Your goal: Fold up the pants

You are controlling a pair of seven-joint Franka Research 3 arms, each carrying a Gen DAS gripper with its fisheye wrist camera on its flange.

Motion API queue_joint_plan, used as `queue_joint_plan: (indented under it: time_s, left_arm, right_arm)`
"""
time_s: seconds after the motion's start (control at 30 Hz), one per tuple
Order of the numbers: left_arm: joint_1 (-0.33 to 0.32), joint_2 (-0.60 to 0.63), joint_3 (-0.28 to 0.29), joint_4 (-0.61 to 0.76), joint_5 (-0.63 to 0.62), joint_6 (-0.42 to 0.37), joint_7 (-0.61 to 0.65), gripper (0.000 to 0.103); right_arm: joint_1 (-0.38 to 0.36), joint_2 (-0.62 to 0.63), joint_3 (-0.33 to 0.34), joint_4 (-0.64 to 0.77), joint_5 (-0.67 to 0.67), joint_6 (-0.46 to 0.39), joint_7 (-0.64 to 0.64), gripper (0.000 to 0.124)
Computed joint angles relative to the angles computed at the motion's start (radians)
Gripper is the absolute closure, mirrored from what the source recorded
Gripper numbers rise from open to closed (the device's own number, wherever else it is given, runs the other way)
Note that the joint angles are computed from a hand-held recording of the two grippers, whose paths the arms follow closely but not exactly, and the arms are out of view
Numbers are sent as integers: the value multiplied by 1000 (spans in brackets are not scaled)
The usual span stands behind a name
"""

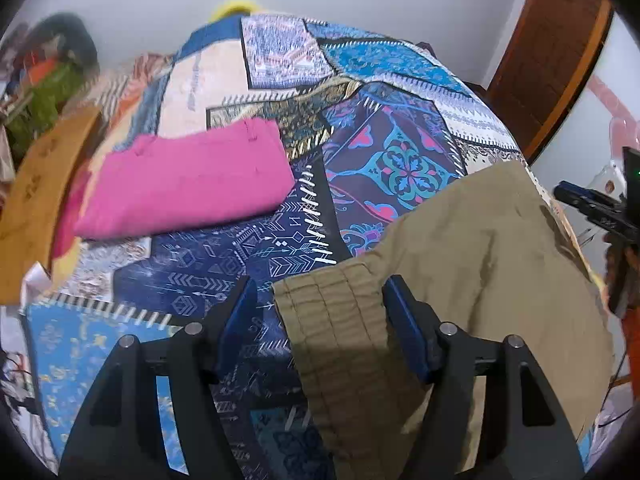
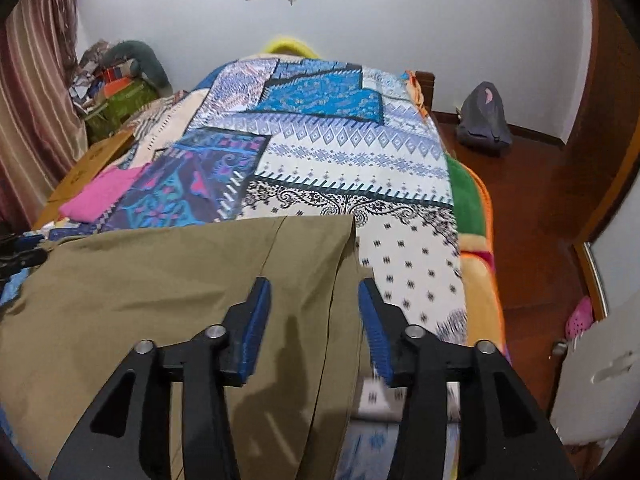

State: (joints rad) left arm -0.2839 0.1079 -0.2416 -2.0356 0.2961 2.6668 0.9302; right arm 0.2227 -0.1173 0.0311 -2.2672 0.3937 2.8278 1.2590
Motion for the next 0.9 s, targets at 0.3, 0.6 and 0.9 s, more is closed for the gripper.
queue_joint_plan:
  time_s: [0.3, 0.6, 0.9]
  left_arm:
    - [31, 68, -16, 36, -201, 21, 131, 35]
    - [-56, 77, 40, 88, 177, -74, -127, 37]
    - [-63, 82, 35, 110, 268, -142, -235, 35]
  right_arm:
    - [-15, 166, 2, 147, 40, -65, -65, 71]
    - [-12, 176, 8, 148, 27, -36, -82, 115]
    - [7, 169, -22, 137, -337, 5, 177, 117]
